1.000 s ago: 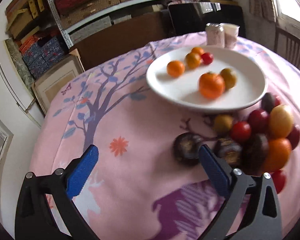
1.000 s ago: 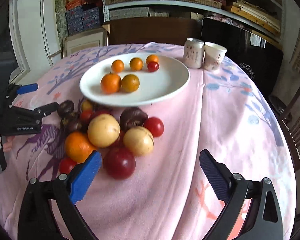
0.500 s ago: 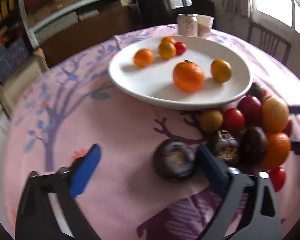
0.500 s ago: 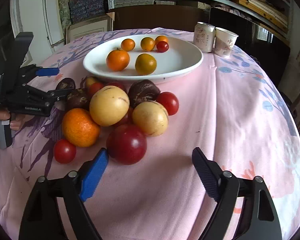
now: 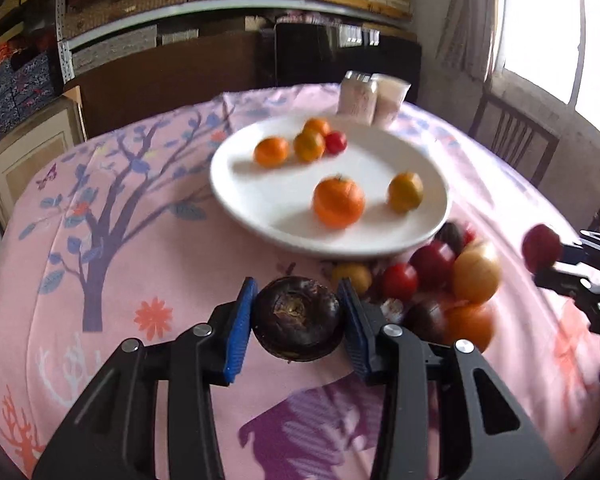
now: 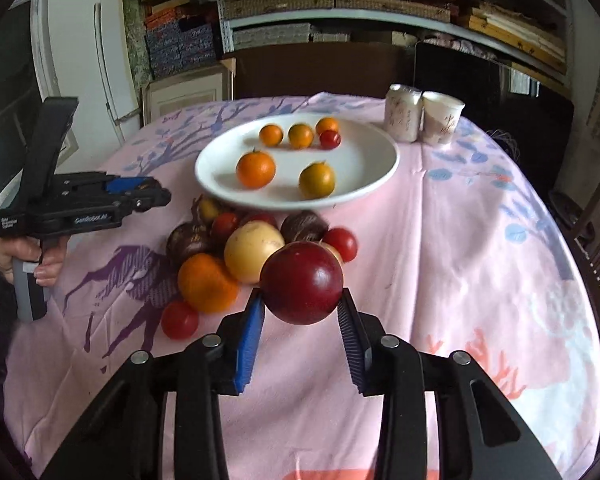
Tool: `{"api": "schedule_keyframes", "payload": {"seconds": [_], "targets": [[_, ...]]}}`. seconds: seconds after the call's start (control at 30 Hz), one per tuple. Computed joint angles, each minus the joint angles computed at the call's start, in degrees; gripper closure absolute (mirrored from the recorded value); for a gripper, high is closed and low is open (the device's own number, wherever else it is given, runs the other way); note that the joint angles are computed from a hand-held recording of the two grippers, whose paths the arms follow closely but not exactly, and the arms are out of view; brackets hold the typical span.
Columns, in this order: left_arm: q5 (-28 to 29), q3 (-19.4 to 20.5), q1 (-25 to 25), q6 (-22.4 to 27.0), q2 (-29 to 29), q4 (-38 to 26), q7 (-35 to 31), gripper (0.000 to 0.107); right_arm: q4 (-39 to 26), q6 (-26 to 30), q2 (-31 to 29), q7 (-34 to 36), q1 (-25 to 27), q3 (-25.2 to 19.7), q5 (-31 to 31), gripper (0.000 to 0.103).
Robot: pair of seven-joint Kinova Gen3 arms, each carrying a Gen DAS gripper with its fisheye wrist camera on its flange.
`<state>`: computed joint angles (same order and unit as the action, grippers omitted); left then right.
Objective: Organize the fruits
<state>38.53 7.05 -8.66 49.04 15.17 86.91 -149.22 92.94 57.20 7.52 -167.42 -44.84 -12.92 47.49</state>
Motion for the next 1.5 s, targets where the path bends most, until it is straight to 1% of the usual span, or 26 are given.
{"api": "schedule_keyframes", "payload": {"seconds": [0.07, 0.13, 0.2, 0.23, 0.3, 0.37, 0.47, 0.53, 0.57, 0.6, 0.63, 0.67, 0.7, 0.77, 0.83, 0.93, 0.97, 1.03, 1.1, 1.17, 1.2, 1.27, 1.33, 1.4, 1.43, 1.5], "targets": [[-0.3, -1.0, 2.5, -1.4, -0.4, -1.3, 2.5, 0.067, -2.1, -0.7, 0.6, 2.3, 1.4, 1.2, 1.2, 0.065], [-2.7, -4.1, 7.8, -5.4, -0.3, -2.8, 7.2, 0.067, -4.8, -1.9, 2.3, 4.6, 3.2, 2.7, 1.9, 0.065], [-4.7, -7.5, 13.1, -9.8, 0.5, -4.3, 11.9, 0.067, -8.0, -5.1, 4.5, 8.1, 5.7, 4.4, 0.0, 0.065], [-5.9, -9.0, 15.8, -10.9, 1.7, -6.0, 14.2, 0.067, -9.6, -6.0, 5.8, 9.7, 6.3, 5.3, -0.9, 0.065], [-10.4, -9.7, 18.7, -10.8, 4.2, -9.7, 17.8, 0.067, -13.4, -6.7, 8.9, 14.1, 8.2, 5.7, -3.1, 0.065], [-14.2, -7.0, 18.2, -11.5, 5.7, -11.3, 20.1, 0.067, -16.0, -7.7, 11.3, 17.3, 8.5, 7.6, -6.0, 0.065], [-16.8, 1.0, 13.1, -12.0, 7.3, -12.0, 22.2, 0.067, -17.0, -9.2, 12.8, 19.1, 8.7, 9.3, -8.7, 0.065], [-20.7, 3.7, 12.2, -13.9, 7.7, -11.3, 24.3, 0.067, -17.4, -9.0, 13.4, 20.1, 9.6, 8.1, -9.2, 0.064], [-21.3, 3.6, 12.7, -16.2, 7.3, -9.7, 23.9, 0.060, -17.4, -7.8, 13.7, 19.4, 8.8, 8.4, -8.0, 0.059], [-22.3, 2.5, 13.9, -18.6, 6.7, -8.2, 24.3, 0.027, -17.6, -5.7, 13.9, 17.8, 6.9, 9.7, -6.0, 0.034], [-23.8, 0.9, 15.1, -20.9, 5.5, -6.6, 25.5, 0.008, -16.9, -4.2, 13.6, 15.6, 4.3, 12.1, -3.6, 0.025], [-24.4, 0.3, 15.4, -23.2, 4.2, -4.8, 25.8, 0.009, -15.4, -3.7, 12.6, 13.7, 1.6, 14.2, -1.3, 0.009], [-24.0, 0.8, 14.7, -25.6, 3.2, -2.9, 25.2, 0.009, -13.3, -3.7, 11.3, 11.8, -0.2, 15.3, 1.0, 0.005], [-24.0, 2.8, 12.1, -28.2, 1.1, 0.6, 23.3, 0.009, -11.1, -1.2, 8.9, 10.0, -1.7, 14.3, 3.3, 0.004], [-23.5, 4.4, 9.1, -28.3, -1.5, 3.6, 21.4, 0.009, -8.3, 0.1, 5.7, 7.9, -1.5, 11.5, 3.4, 0.004], [-18.1, 5.3, 4.3, -25.2, -5.2, 7.6, 16.3, 0.009, -4.8, -0.6, 1.6, 6.5, -0.8, 6.9, -1.4, 0.004], [-16.9, 4.3, 3.9, -23.4, -6.1, 8.7, 15.6, 0.009, -3.4, -1.8, 0.7, 5.5, 0.0, 4.9, -3.6, 0.004], [-15.3, 2.2, 3.5, -19.5, -6.9, 9.8, 14.8, 0.009, -0.1, -5.9, -0.7, 1.9, -0.8, 3.8, -5.6, 0.004], [-14.4, 0.4, 3.9, -16.6, -6.6, 10.3, 14.0, 0.009, 0.2, -7.1, 1.1, 1.0, -2.0, 2.6, -7.5, 0.004], [-13.8, -1.2, 5.0, -13.4, -5.4, 9.4, 12.1, 0.009, -2.4, -6.4, 4.0, 3.8, -0.8, -0.6, -9.2, 0.006], [-12.3, -0.8, 4.5, -13.2, -5.3, 9.7, 9.8, 0.009, -4.5, -4.7, 5.8, 5.5, -1.6, -0.7, -9.7, 0.007], [-10.2, 2.4, 2.1, -14.6, -5.8, 11.6, 5.1, 0.009, -8.7, -0.8, 9.0, 8.5, -4.3, 1.0, -9.9, 0.007], [-10.3, 3.2, 3.0, -17.2, -6.4, 13.3, 2.2, 0.009, -12.0, 2.2, 11.3, 10.8, -5.6, 2.3, -10.7, 0.007], [-12.9, 1.5, 6.9, -20.0, -6.5, 14.4, 3.1, 0.009, -13.8, 3.3, 12.9, 12.4, -5.9, 3.4, -12.8, 0.007], [-14.6, 1.0, 8.4, -21.3, -6.6, 14.8, 4.9, 0.009, -14.2, 3.3, 13.3, 13.0, -5.9, 4.0, -13.6, 0.008], [-18.8, -1.1, 11.9, -21.2, -5.5, 13.6, 9.5, 0.009, -14.4, 3.0, 13.8, 13.1, -6.2, 5.1, -14.1, 0.011]]}}
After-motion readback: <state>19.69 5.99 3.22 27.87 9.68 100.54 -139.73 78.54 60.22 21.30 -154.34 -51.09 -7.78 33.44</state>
